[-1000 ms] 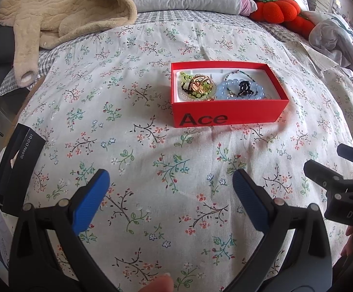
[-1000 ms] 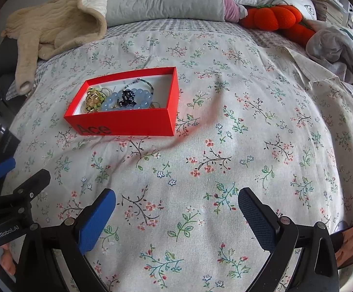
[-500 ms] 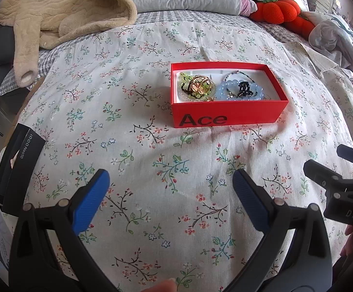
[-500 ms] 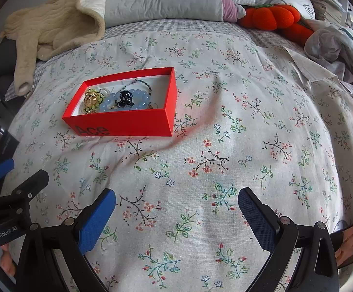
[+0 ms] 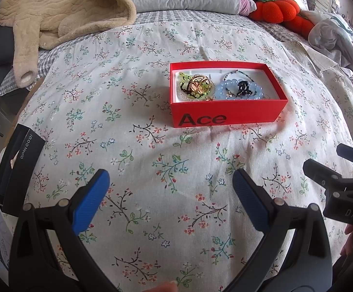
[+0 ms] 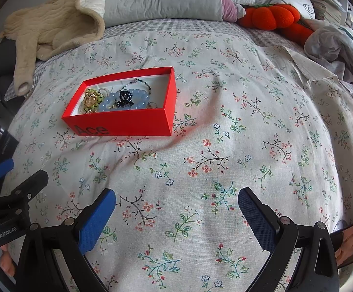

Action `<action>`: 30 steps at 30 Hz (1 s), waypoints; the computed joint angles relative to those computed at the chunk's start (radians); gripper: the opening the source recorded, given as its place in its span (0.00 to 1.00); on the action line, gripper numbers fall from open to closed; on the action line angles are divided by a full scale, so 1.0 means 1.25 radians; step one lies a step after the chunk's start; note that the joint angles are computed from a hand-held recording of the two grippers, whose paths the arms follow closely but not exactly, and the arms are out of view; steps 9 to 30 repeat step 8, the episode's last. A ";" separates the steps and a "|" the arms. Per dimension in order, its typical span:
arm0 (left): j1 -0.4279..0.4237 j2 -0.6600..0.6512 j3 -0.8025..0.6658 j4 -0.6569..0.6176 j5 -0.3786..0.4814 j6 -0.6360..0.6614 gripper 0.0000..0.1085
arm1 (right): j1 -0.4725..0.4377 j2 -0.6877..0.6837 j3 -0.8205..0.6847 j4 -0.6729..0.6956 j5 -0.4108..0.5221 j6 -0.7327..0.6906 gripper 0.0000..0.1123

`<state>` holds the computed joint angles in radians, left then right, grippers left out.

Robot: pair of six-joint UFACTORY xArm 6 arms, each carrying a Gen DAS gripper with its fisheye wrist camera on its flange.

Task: Organize jewelry

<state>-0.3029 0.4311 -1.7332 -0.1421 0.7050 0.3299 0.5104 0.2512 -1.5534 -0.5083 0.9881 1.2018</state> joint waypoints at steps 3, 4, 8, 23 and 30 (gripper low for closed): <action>0.000 0.002 -0.003 -0.001 0.005 0.000 0.93 | 0.000 0.000 0.000 -0.001 0.000 0.001 0.91; 0.001 0.002 -0.003 0.000 0.007 0.001 0.93 | 0.000 -0.001 0.001 -0.001 -0.001 0.001 0.91; 0.000 0.014 -0.011 -0.022 0.014 0.024 0.93 | -0.002 0.008 0.000 0.003 0.007 0.002 0.91; 0.000 0.014 -0.011 -0.022 0.014 0.024 0.93 | -0.002 0.008 0.000 0.003 0.007 0.002 0.91; 0.000 0.014 -0.011 -0.022 0.014 0.024 0.93 | -0.002 0.008 0.000 0.003 0.007 0.002 0.91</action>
